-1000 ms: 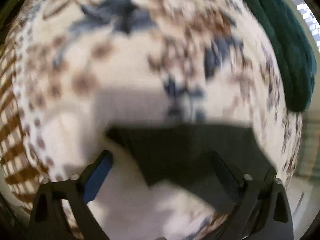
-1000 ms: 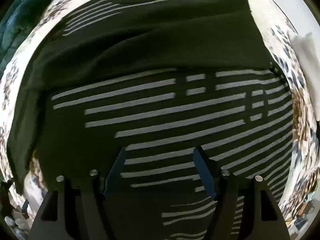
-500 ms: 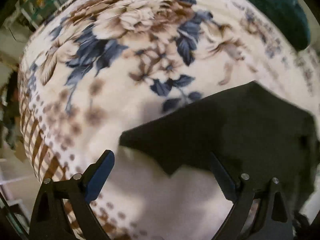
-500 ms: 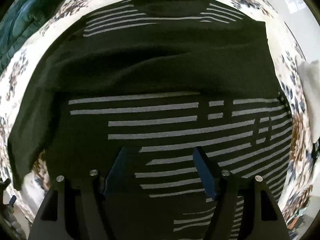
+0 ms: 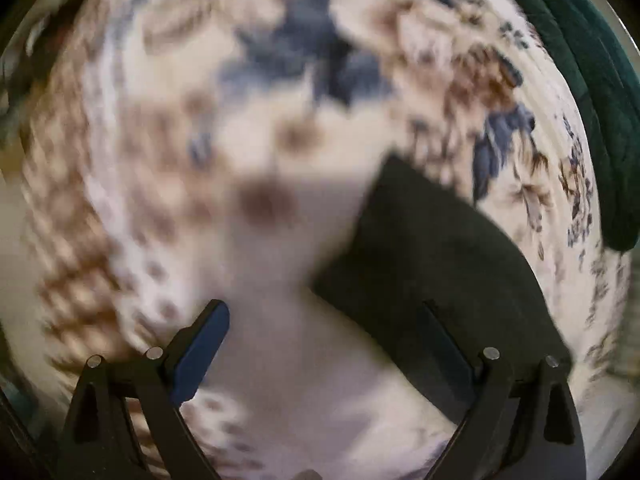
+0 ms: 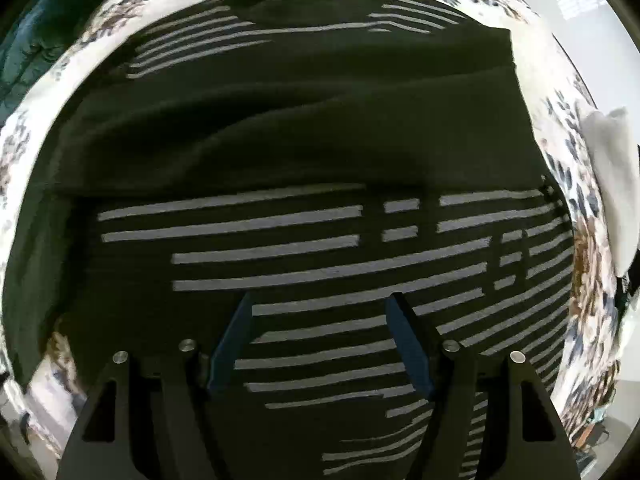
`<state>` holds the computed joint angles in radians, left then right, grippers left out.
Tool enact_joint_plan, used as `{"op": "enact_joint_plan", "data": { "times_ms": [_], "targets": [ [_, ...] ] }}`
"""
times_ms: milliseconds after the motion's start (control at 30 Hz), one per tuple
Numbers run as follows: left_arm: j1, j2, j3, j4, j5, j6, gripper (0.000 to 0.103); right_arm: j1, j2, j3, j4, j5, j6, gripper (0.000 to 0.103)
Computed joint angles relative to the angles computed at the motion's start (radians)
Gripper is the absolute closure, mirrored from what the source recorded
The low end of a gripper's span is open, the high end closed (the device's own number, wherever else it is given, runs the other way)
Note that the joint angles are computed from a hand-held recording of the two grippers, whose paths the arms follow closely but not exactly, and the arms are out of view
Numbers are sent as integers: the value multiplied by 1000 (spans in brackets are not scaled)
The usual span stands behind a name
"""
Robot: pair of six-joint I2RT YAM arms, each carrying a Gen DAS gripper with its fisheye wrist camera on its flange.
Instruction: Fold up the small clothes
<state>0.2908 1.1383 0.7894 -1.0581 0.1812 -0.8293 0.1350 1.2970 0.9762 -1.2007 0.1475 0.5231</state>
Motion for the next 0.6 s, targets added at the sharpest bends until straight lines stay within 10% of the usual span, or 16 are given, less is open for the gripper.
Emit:
{"op": "enact_joint_plan", "data": {
  "times_ms": [67,200,433,600],
  "targets": [
    [-68,28,-21,86,-77,-71,9,6,15,3,15,61,4,32],
    [-171,87,53,150,-238,-69,95,-59,70,36,64,99,-54,21],
    [-356,57,269,70,-370,-79,95,-221,162,120,156,26,-203,21],
    [-716,298,623,49,-444,-109,95,-389,182,144,172,-103,-318,21]
  ]
}}
